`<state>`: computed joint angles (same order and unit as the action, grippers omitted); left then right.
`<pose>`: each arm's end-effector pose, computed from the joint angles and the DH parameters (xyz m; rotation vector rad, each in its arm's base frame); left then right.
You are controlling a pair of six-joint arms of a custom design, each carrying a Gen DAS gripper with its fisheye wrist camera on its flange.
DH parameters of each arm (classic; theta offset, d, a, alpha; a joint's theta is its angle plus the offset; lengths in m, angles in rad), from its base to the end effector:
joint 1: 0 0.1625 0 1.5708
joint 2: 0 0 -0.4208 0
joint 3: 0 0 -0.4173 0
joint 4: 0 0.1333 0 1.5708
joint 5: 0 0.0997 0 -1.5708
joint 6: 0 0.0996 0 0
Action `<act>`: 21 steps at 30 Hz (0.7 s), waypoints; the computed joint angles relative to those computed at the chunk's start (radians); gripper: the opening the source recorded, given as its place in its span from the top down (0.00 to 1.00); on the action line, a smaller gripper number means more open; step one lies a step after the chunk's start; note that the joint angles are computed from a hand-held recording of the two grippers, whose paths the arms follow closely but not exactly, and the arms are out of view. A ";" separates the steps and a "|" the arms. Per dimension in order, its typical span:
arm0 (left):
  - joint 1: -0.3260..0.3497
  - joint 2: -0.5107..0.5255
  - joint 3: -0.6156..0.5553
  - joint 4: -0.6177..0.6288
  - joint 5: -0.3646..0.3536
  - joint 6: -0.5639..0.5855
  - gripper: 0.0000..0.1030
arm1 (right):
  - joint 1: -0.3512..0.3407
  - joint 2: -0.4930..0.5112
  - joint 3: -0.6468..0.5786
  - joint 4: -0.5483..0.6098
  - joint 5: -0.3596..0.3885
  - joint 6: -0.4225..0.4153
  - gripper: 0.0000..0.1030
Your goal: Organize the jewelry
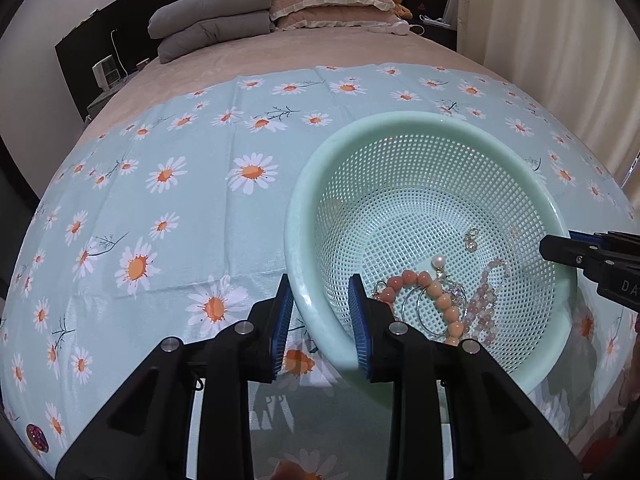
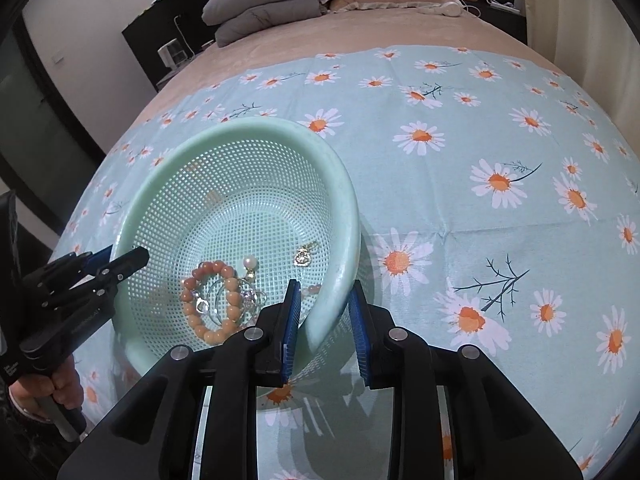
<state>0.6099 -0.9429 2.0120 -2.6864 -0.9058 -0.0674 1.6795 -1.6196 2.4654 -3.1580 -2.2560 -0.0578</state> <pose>-0.3402 -0.4753 0.0635 1.0800 2.3016 -0.4832 0.1113 -0.3719 0.2809 -0.1279 -2.3441 0.9246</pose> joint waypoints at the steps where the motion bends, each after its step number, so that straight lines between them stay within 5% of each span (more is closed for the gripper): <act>1: -0.004 0.001 0.005 -0.013 0.007 0.014 0.48 | 0.004 0.011 0.000 -0.018 -0.017 -0.016 0.73; 3: -0.009 0.000 0.014 -0.033 0.018 0.026 0.27 | 0.009 0.029 0.005 -0.063 -0.051 -0.037 0.50; 4: -0.011 -0.004 0.020 -0.045 0.018 0.030 0.27 | 0.009 0.029 0.012 -0.086 -0.043 -0.052 0.46; 13: -0.038 -0.087 0.072 -0.079 0.047 -0.017 0.22 | 0.067 -0.021 0.051 -0.163 -0.053 -0.054 0.46; 21: -0.127 -0.219 0.176 -0.091 0.112 -0.081 0.19 | 0.217 -0.065 0.110 -0.180 -0.156 0.012 0.46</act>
